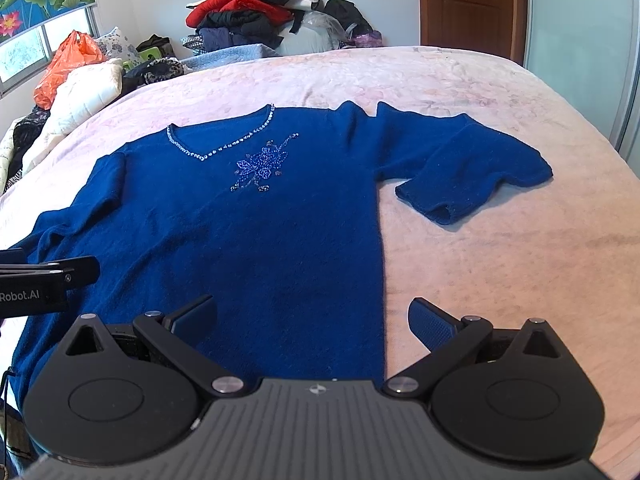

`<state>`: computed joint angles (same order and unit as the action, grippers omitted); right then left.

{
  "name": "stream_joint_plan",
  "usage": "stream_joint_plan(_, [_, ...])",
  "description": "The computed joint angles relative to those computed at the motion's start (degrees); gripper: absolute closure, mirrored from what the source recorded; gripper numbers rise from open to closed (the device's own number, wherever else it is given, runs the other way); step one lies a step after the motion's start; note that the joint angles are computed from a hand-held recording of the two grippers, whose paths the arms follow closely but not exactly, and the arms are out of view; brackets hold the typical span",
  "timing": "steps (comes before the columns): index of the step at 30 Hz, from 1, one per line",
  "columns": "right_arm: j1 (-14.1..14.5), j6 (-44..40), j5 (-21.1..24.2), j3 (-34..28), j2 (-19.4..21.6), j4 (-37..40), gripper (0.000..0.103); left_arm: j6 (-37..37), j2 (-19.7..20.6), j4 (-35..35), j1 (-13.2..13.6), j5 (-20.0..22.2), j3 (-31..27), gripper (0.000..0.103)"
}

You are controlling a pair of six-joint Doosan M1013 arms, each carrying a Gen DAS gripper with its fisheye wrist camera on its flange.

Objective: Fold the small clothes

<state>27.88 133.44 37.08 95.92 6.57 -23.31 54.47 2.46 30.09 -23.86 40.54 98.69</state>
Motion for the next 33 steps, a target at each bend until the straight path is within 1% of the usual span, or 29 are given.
stream_joint_plan(10, [0.1, -0.2, 0.0, -0.1, 0.1, 0.5, 0.0, 0.7, 0.0, -2.0, 0.3, -0.3, 0.0, 0.0])
stream_joint_plan(17, [0.0, -0.6, -0.3, 0.0, 0.2, 1.2, 0.0, -2.1, -0.2, 1.4, -0.1, -1.3, 0.7, 0.0])
stream_joint_plan(20, [0.0, -0.5, -0.3, 0.1, 0.2, 1.1, 0.0, -3.0, 0.0, 2.8, -0.5, -0.3, 0.5, 0.0])
stream_joint_plan(28, [0.1, -0.4, -0.3, 0.2, 0.2, 0.8, 0.0, -2.6, 0.3, 3.3, -0.9, 1.3, 0.2, 0.0])
stream_joint_plan(33, [0.1, -0.4, -0.3, 0.2, 0.2, 0.8, 0.0, -1.1, 0.4, 1.6, -0.7, 1.4, 0.0, 0.0])
